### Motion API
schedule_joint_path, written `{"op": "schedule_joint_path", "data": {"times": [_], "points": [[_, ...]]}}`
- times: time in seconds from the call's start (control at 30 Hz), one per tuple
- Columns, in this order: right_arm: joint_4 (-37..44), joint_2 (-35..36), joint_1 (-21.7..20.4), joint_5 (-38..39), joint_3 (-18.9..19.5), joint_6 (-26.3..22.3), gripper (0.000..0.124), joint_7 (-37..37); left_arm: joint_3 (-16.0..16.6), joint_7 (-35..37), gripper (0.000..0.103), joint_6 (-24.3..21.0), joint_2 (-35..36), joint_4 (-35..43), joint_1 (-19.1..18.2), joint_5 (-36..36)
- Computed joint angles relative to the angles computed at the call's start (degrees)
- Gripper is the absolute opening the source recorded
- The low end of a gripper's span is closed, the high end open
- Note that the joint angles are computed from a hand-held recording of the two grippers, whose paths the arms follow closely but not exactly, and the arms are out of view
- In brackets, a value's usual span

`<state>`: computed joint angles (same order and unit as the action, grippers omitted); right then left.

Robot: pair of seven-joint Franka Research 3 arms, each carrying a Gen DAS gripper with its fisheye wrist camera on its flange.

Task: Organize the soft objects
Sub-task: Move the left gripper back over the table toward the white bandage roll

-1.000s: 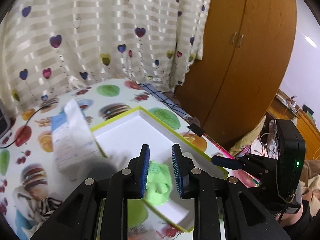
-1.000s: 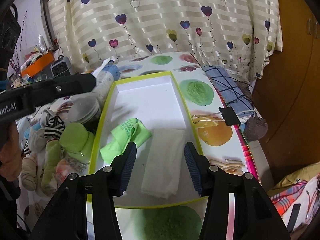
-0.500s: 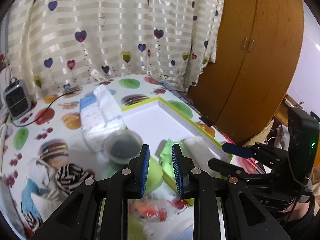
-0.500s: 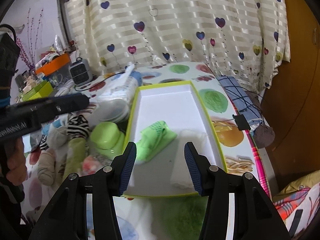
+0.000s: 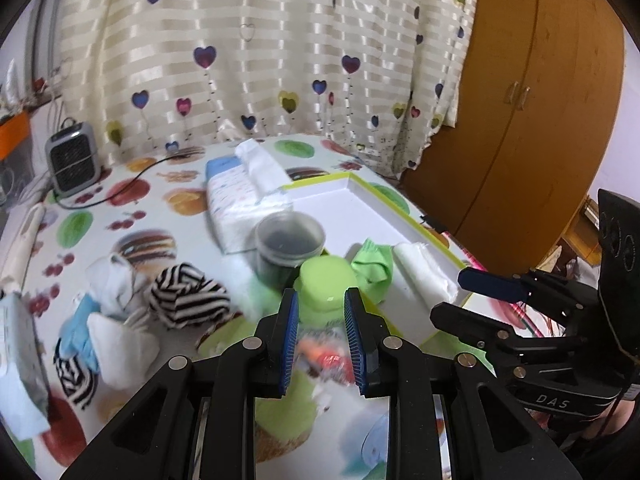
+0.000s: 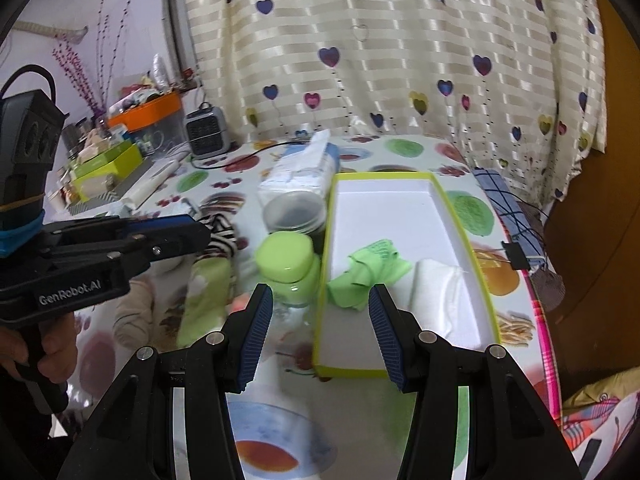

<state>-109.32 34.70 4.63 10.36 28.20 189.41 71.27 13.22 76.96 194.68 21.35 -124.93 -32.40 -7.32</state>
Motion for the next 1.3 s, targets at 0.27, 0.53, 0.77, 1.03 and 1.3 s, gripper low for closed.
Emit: {"op": "schedule_joint_path", "data": {"times": [0.27,0.53,0.77,1.03,1.3], "points": [[-1.5,-0.3,-1.2,-1.9,2.8,0.1,0.051,-1.2,4.7,3.2,0.025,1.7,-1.7,-4.3,-5.9,-7.6],[-1.6,-0.2,-1.6,-2.3,4.2,-0.7,0.051,-2.4,3.1,8.5,0.030,3.9,-3.3,-7.6,-5.2,-16.0],[-1.7,0.3,-2.6,-2.4,6.0,-1.0,0.052,-3.8,0.4,13.4,0.032,5.5,-4.5,-9.4,-3.1,-23.5],[-0.7,1.0,-2.1,-1.8,6.2,-1.9,0.052,-5.1,-4.2,16.6,0.035,7.2,-5.4,-11.0,1.4,-28.2],[0.6,0.7,0.6,1.5,3.6,-4.0,0.052,-6.2,-7.5,18.4,0.037,9.0,-5.8,-12.6,5.3,-32.1]]}}
